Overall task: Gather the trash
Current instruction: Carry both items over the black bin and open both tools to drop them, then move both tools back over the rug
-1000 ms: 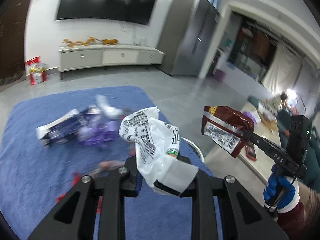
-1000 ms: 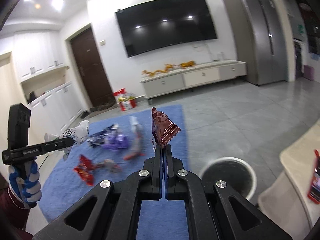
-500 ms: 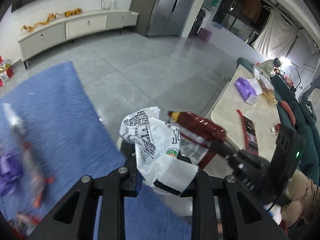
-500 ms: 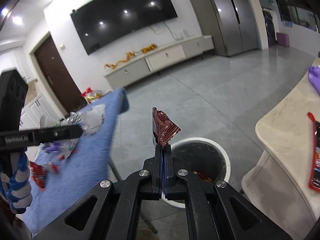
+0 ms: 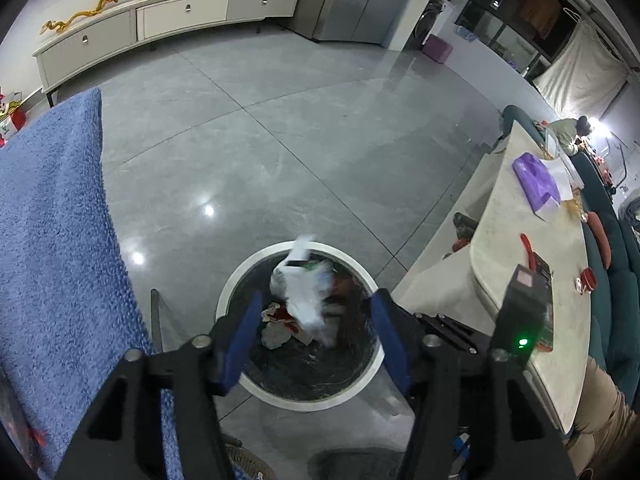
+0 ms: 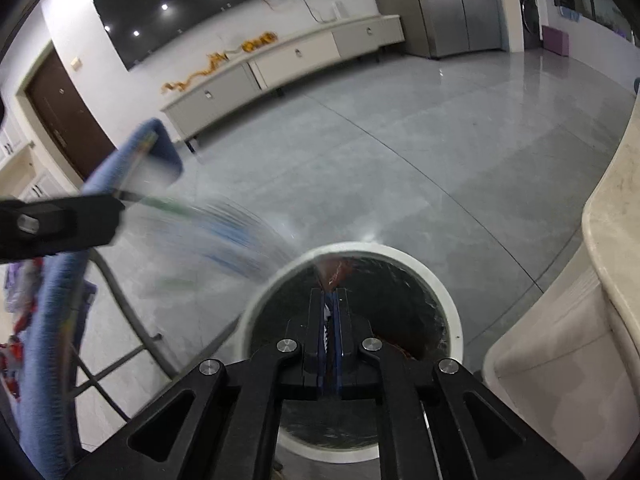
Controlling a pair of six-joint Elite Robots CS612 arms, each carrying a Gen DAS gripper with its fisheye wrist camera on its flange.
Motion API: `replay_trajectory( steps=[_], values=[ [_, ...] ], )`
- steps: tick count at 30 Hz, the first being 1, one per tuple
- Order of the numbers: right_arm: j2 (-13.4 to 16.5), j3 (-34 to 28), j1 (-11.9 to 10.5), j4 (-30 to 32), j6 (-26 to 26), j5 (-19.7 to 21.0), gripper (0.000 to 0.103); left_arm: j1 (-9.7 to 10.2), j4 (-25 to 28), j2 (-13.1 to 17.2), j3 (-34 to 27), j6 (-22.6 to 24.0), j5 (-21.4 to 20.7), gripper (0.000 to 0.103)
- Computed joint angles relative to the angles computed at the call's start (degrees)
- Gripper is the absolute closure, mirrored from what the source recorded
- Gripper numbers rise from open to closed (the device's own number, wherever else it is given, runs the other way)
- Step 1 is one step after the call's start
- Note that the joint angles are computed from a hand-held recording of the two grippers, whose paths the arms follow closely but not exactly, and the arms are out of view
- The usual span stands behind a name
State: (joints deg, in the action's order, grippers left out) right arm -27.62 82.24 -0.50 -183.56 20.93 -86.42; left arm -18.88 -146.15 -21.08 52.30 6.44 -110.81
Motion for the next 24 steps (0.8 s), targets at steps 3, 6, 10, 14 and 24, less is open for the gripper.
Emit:
replay_trajectory(
  steps=[3, 6, 10, 14, 24],
  values=[
    [-0.4, 0.8, -0.1, 0.3, 0.6, -0.4, 0.077, 0.03, -0.7, -0.3, 0.5, -0.4, -0.1, 0.046],
    [-1.5, 2.5, -0.2, -1.2, 1.1, 0.1, 0.071, 0.31, -3.4, -1.7, 2.9, -0.2, 0.5, 0.046],
    [-3.8, 5.1, -0.1, -4.2, 1.8, 0.0, 0.060, 0.83, -10.7, -4.7, 8.1, -1.3, 0.9, 0.046],
    [-7.6, 9.2, 0.5, -9.0, 1.4, -0.6, 0.052, 1.79, -20.4, -8.4, 14.2, -4.1, -0.3, 0.046],
    [-16.0, 16.0, 4.3, -19.6, -2.4, -2.3, 0.043, 5.59, -34.5, -16.0, 25.5, -4.8, -2.3, 0.042]
  ],
)
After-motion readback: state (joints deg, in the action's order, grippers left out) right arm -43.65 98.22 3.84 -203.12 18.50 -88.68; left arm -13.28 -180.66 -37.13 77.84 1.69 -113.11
